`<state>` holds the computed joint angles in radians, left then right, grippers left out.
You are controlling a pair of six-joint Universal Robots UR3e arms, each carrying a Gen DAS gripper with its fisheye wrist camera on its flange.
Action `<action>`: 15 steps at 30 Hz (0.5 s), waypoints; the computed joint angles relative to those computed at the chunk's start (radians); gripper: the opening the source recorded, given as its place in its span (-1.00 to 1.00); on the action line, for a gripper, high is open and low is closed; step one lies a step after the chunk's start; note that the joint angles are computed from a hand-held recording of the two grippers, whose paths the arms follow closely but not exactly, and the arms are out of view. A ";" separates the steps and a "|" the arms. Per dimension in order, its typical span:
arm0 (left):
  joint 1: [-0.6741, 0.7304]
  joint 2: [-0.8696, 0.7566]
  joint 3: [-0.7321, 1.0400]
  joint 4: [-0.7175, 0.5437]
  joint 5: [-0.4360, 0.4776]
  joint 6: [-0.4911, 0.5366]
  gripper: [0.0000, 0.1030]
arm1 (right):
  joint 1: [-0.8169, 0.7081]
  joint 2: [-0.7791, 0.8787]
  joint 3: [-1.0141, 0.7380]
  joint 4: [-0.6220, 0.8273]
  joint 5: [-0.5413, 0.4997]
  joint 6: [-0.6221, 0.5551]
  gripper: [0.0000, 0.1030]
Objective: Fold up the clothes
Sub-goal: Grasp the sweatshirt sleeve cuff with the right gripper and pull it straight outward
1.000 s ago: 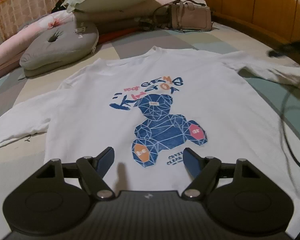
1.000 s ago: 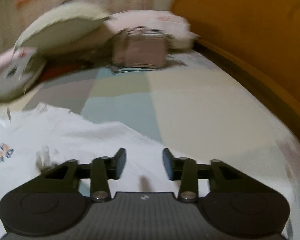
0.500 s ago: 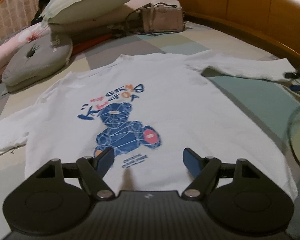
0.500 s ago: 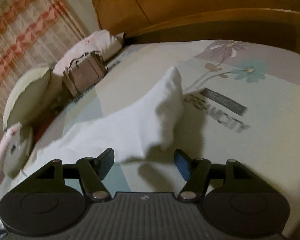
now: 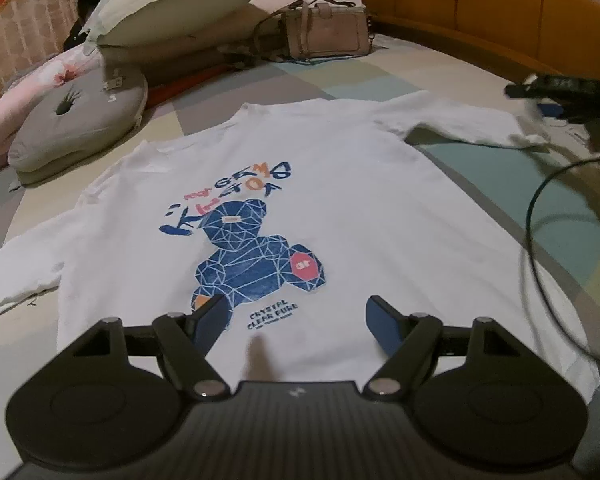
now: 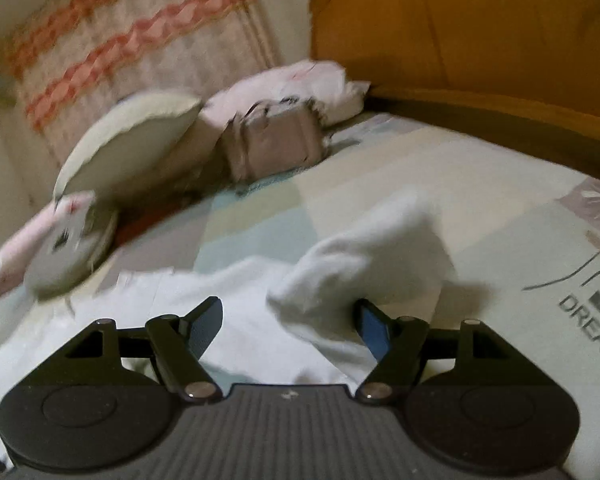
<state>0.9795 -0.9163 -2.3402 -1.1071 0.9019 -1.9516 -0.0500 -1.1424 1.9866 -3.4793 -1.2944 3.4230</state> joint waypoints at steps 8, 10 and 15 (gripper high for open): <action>-0.007 -0.044 -0.013 0.060 0.012 -0.026 0.48 | -0.072 -0.020 0.140 -0.091 0.038 0.135 0.50; -0.004 -0.044 -0.013 0.057 0.012 -0.023 0.48 | -0.083 0.000 0.152 -0.159 0.044 0.196 0.50; 0.003 -0.043 -0.016 0.046 0.010 -0.014 0.48 | -0.088 0.065 0.074 -0.122 0.092 0.284 0.50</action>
